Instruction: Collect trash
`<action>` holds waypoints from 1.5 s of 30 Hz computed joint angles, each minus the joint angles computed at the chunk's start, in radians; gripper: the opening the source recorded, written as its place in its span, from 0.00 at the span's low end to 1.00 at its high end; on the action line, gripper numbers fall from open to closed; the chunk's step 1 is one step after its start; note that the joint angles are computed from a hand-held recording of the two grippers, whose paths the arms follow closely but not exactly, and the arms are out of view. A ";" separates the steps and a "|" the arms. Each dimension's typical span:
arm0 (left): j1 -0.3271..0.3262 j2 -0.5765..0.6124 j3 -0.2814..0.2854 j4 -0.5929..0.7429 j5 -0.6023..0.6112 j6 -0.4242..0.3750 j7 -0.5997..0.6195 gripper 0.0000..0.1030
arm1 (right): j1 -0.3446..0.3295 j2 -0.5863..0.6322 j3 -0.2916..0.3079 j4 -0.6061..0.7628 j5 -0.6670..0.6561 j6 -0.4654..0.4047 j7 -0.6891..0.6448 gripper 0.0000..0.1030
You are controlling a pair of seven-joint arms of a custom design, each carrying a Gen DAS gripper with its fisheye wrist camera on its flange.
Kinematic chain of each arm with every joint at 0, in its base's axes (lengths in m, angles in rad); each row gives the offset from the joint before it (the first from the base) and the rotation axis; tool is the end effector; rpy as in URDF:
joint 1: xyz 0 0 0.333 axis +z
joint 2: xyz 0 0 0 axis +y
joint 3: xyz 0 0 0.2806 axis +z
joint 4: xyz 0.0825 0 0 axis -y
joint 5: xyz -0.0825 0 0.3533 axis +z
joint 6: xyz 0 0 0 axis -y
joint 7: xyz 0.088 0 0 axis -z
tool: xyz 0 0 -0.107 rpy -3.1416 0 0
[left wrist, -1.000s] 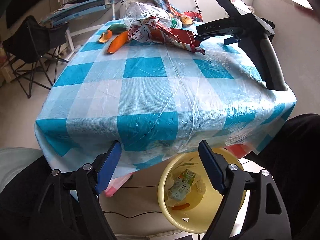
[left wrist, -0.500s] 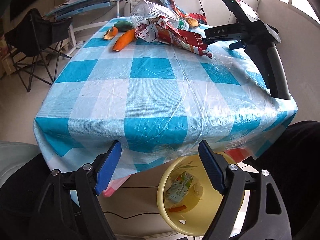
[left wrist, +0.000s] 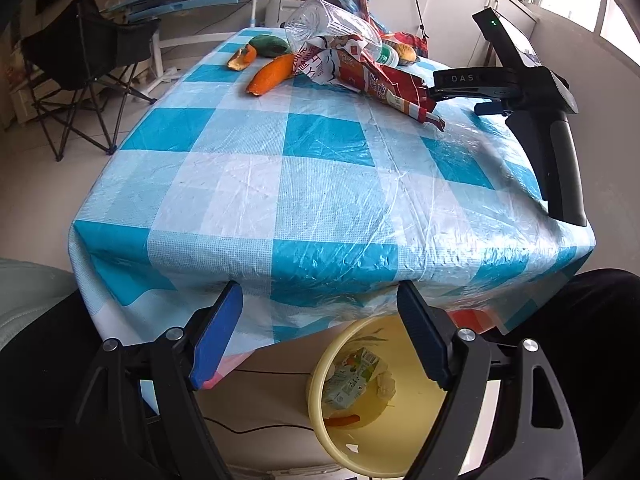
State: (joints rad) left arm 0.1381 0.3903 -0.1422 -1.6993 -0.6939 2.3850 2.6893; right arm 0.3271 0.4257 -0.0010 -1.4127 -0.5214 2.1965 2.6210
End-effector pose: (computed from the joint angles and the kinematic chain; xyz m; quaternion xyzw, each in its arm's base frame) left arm 0.6470 0.0009 0.3853 -0.4176 0.8497 -0.3151 0.0663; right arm 0.6447 0.1997 0.4758 -0.4921 0.8210 -0.2483 0.1487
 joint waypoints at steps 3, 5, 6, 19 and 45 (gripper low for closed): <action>0.003 -0.009 -0.004 -0.012 -0.013 0.012 0.018 0.74 | 0.000 0.000 0.000 0.000 0.000 0.000 0.000 0.93; 0.005 -0.019 -0.007 -0.024 -0.024 0.021 0.033 0.74 | 0.000 0.000 -0.001 0.000 0.000 0.000 0.000 0.93; 0.005 -0.023 -0.007 -0.029 -0.028 0.025 0.039 0.74 | 0.001 0.000 -0.001 0.000 0.000 0.000 0.000 0.93; -0.002 -0.077 -0.008 -0.104 -0.080 0.098 0.141 0.75 | 0.001 0.001 -0.001 0.000 -0.002 0.000 0.002 0.93; 0.033 -0.084 -0.049 -0.072 -0.328 0.239 0.255 0.79 | 0.001 0.002 -0.001 0.001 -0.002 0.001 0.002 0.93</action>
State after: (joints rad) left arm 0.1707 0.3061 -0.1916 -1.7711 -1.0222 2.6238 2.9443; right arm 0.3281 0.4279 -0.0024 -1.4114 -0.5236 2.1972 2.6228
